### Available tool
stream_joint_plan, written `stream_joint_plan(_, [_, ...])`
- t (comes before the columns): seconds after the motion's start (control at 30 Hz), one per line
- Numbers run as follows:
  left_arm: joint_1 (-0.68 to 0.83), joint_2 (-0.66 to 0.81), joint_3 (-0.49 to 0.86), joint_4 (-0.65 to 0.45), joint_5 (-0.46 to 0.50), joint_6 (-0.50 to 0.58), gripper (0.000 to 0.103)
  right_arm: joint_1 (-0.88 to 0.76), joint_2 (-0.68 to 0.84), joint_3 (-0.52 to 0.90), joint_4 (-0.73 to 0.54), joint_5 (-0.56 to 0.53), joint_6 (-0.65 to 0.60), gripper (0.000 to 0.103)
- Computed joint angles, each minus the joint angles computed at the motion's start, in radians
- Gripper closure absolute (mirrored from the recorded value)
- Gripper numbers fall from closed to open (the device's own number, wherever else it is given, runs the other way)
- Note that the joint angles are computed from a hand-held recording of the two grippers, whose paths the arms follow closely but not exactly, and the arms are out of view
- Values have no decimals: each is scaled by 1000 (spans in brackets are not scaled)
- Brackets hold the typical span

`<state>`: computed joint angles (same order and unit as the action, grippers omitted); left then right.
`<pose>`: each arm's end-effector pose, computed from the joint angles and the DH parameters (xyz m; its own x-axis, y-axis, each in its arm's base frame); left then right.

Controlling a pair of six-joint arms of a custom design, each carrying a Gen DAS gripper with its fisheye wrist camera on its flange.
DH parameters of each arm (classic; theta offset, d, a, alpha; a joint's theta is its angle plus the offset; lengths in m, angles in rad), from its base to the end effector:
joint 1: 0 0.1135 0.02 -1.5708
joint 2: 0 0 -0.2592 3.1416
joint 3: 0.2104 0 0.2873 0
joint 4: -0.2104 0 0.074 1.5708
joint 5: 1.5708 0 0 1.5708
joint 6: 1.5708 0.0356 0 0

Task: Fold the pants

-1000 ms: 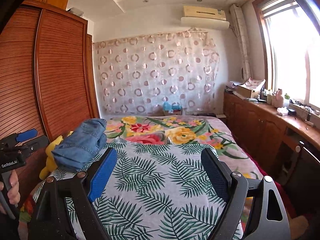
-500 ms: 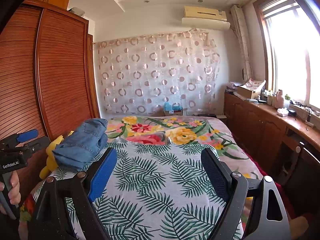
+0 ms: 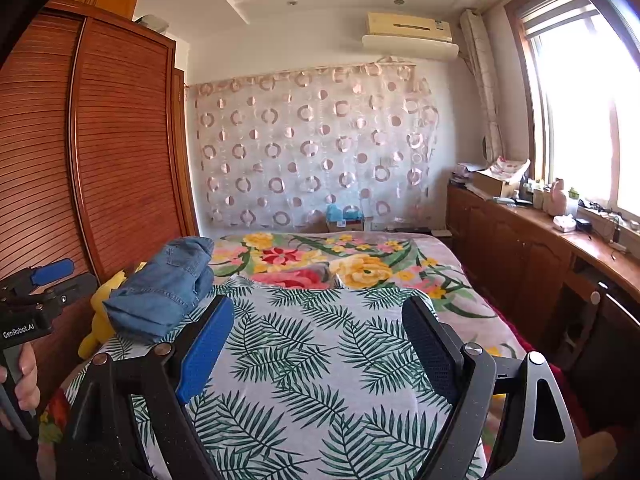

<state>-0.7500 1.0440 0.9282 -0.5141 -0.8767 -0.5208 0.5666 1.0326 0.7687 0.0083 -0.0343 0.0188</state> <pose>0.2044 -0.1530 0.3077 -0.3647 -0.0953 -0.9262 -0.2304 0.9730 -0.0093 0.2356 0.1513 0.2930 -0.2239 -0.1202 -0.9672 -0.5603 0.8278 0.0269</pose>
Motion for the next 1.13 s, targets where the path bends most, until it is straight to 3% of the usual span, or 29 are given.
stream_joint_plan(1.13, [-4, -11, -1, -4, -9, 2, 21, 2, 10, -1, 17, 15, 2, 16])
